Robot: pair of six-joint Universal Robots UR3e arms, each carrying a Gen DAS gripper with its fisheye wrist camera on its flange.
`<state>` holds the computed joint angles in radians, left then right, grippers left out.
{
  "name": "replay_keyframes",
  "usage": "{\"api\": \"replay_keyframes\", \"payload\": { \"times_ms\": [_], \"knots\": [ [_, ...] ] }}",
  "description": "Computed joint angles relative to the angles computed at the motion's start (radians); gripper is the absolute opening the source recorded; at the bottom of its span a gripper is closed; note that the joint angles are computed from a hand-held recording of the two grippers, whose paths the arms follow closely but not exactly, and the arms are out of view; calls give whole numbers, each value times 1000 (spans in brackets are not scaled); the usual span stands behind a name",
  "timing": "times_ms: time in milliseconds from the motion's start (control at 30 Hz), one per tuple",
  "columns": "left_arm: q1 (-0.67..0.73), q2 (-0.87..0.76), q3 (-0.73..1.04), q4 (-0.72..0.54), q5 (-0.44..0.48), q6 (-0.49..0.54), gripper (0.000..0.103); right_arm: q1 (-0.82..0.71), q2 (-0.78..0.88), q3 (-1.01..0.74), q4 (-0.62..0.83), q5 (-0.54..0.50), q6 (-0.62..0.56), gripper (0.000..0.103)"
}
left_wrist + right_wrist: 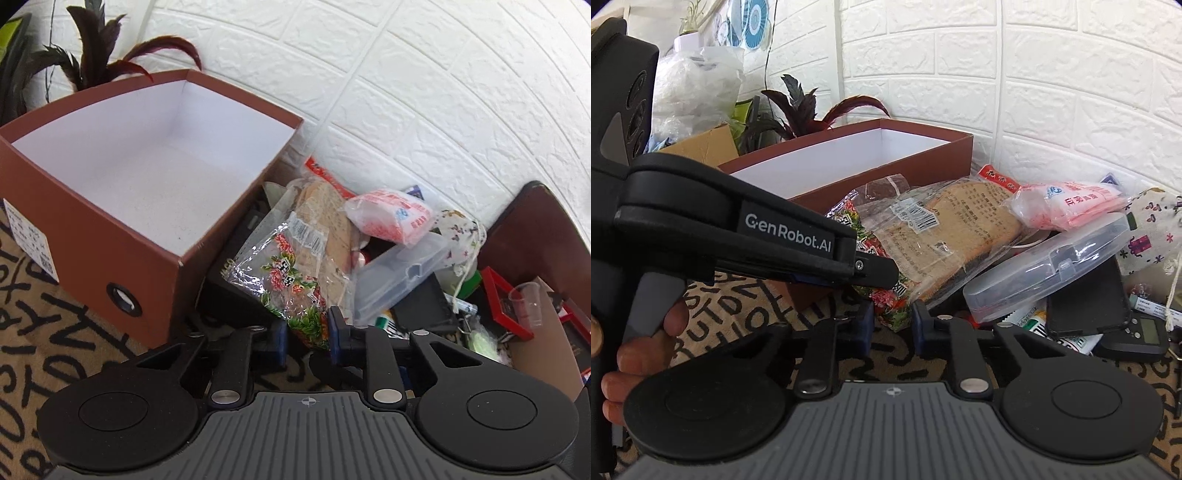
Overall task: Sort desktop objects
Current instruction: 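Withdraw the right tool and move it to the red-labelled snack bag, then grasp the red-labelled snack bag with the right tool and lift it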
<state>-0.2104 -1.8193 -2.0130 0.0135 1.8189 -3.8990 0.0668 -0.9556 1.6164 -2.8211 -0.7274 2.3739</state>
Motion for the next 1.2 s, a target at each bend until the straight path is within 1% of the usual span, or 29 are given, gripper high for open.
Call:
{"api": "replay_keyframes", "payload": {
  "times_ms": [67, 133, 233, 300, 433, 533, 600, 667, 733, 767, 800, 833, 867, 900, 933, 967, 1033, 1100, 1133, 1167, 1200],
  "knots": [
    [-30, 15, -2, -14, 9, -5, 18, -28, -47, 50, 25, 17, -43, 23],
    [-72, 27, -5, -27, 29, -8, 18, -69, -109, 108, 82, 39, -108, 23],
    [-162, 41, 0, -55, 69, -54, 18, -148, -221, 208, 203, 77, -252, 22],
    [-236, 34, 23, -91, 108, -83, 19, -208, -306, 275, 315, 91, -369, 21],
    [-389, 4, 82, -167, 187, -159, 19, -339, -489, 398, 583, 100, -621, 18],
    [-479, -14, 124, -237, 207, -219, 20, -462, -619, 443, 863, 83, -836, 16],
    [-541, -38, 162, -282, 223, -270, 20, -554, -701, 464, 1042, 54, -986, 14],
    [-591, -69, 195, -311, 216, -315, 20, -638, -744, 446, 1223, 2, -1114, 12],
    [-631, -101, 228, -331, 205, -360, 22, -719, -791, 458, 1334, -56, -1218, 12],
    [-646, -115, 235, -329, 186, -380, 26, -749, -820, 479, 1358, -82, -1256, 12],
    [-661, -129, 245, -334, 175, -402, 28, -775, -839, 493, 1378, -110, -1291, 12],
    [-678, -142, 256, -347, 171, -420, 35, -805, -853, 506, 1397, -136, -1325, 12],
    [-696, -153, 271, -375, 177, -442, 43, -829, -857, 515, 1408, -163, -1346, 12],
    [-712, -158, 282, -402, 187, -463, 49, -844, -859, 523, 1410, -183, -1354, 13],
    [-732, -159, 295, -442, 206, -496, 66, -860, -857, 527, 1414, -197, -1364, 16],
    [-749, -153, 300, -480, 230, -536, 80, -877, -855, 529, 1419, -205, -1373, 20],
    [-774, -122, 288, -527, 269, -599, 84, -896, -858, 531, 1426, -192, -1388, 27],
    [-780, -87, 265, -553, 291, -640, 88, -910, -858, 528, 1439, -166, -1402, 43],
    [-775, -74, 261, -573, 312, -662, 91, -909, -859, 526, 1442, -142, -1393, 61],
    [-775, -64, 255, -598, 346, -693, 92, -910, -851, 523, 1436, -119, -1390, 68],
    [-767, -55, 249, -620, 365, -708, 92, -904, -845, 520, 1433, -97, -1387, 67]
  ]
}}
